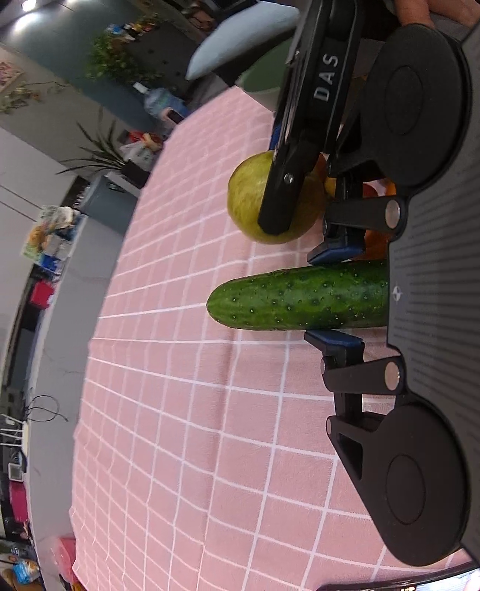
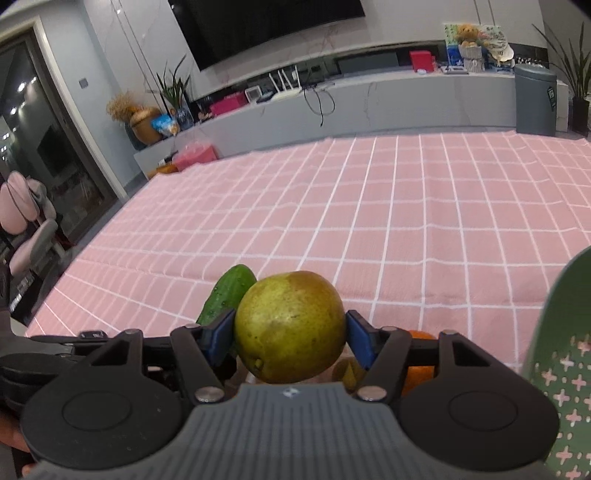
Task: Organize fruits
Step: 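Carry the cucumber and pear over the green colander with both tools and release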
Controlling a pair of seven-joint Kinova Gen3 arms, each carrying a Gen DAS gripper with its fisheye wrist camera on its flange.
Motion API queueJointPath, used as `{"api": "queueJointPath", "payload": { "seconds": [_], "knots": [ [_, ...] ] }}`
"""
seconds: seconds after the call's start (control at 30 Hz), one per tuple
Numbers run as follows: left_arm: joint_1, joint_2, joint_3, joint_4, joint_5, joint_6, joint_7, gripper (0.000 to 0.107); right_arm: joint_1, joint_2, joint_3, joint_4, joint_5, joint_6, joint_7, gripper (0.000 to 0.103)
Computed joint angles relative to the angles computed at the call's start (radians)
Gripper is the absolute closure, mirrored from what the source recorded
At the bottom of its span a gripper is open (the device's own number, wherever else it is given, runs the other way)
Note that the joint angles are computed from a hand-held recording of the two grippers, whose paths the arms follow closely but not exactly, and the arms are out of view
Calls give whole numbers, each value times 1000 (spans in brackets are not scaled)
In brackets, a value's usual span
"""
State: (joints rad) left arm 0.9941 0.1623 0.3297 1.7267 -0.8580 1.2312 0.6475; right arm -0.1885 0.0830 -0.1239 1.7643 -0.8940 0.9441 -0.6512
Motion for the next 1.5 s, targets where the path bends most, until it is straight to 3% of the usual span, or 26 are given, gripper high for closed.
{"api": "queueJointPath", "payload": {
  "seconds": [0.2,0.4,0.57,0.67,0.93,1.1,1.5],
  "knots": [
    [40,0,12,-44,-65,54,30,65,41,-56,39,-3,-53,62,36,42],
    [86,49,-1,-161,-145,118,4,65,83,-96,101,-52,-64,145,33,42],
    [89,118,-43,-319,-135,140,-144,65,155,-92,162,-125,-65,238,38,42],
    [86,145,-77,-379,-132,73,-208,65,202,-77,186,-190,-19,287,42,42],
    [4,251,-131,-553,26,-102,-457,65,282,-4,182,-311,173,315,87,42],
    [-27,321,-147,-653,147,-102,-604,65,306,45,152,-340,255,333,142,42],
    [-47,394,-205,-747,370,-90,-823,65,240,102,91,-364,442,324,157,42]
  ]
}}
